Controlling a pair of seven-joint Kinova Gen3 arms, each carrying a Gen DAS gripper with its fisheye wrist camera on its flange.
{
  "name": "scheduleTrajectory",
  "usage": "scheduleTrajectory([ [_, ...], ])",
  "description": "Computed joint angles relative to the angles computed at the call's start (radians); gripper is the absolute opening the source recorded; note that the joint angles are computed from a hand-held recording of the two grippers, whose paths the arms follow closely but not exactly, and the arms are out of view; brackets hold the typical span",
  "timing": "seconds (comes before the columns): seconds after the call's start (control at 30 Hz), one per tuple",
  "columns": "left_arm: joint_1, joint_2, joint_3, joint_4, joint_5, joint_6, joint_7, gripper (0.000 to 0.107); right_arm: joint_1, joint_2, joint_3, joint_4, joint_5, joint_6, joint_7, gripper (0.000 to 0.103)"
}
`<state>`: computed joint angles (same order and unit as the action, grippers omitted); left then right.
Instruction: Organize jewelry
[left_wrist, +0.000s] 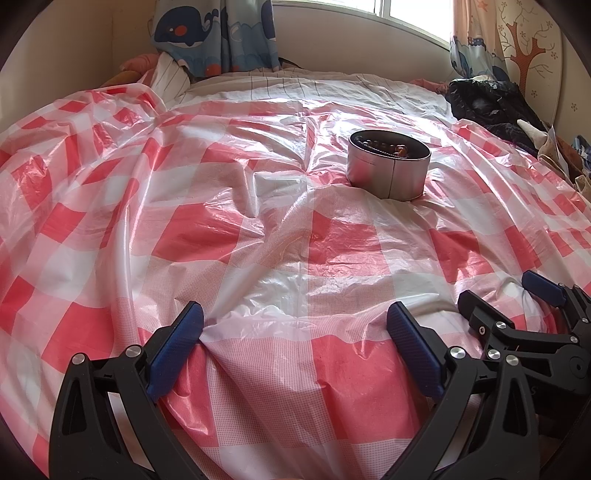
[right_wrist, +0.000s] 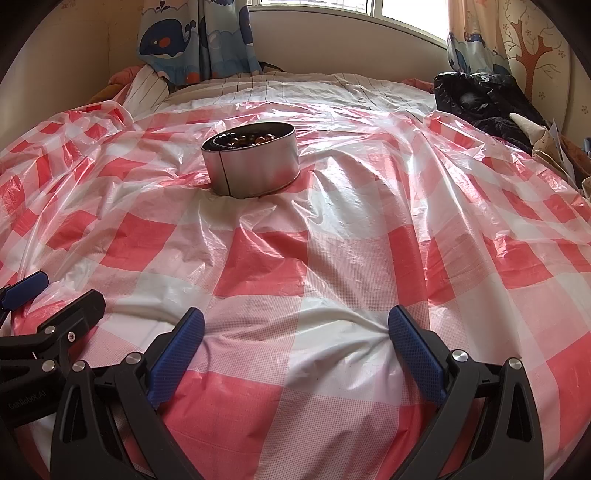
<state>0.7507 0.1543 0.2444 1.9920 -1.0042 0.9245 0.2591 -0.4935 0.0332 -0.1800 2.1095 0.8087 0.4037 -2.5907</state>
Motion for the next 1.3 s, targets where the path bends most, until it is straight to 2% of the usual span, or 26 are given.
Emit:
scheduleTrajectory([
  [0.7,-0.012,-0.007,-0.004,0.009,0.006,-0.042,0.006,0.096,0.002,0.002,0.002,0.000,0.005,-0.004,-0.004,0.095],
  [0.97,0.002,0.003,0.001,0.001,-0.005,-0.012,0.025,0.095,0.000,0.003,0.003,-0.002,0.007,-0.003,-0.004,0.095],
  [1.3,-0.005,0.000,-0.004,-0.002,0.009,-0.019,0.009,0.096,0.000,0.006,0.006,-0.007,0.008,0.000,-0.004,0.095],
])
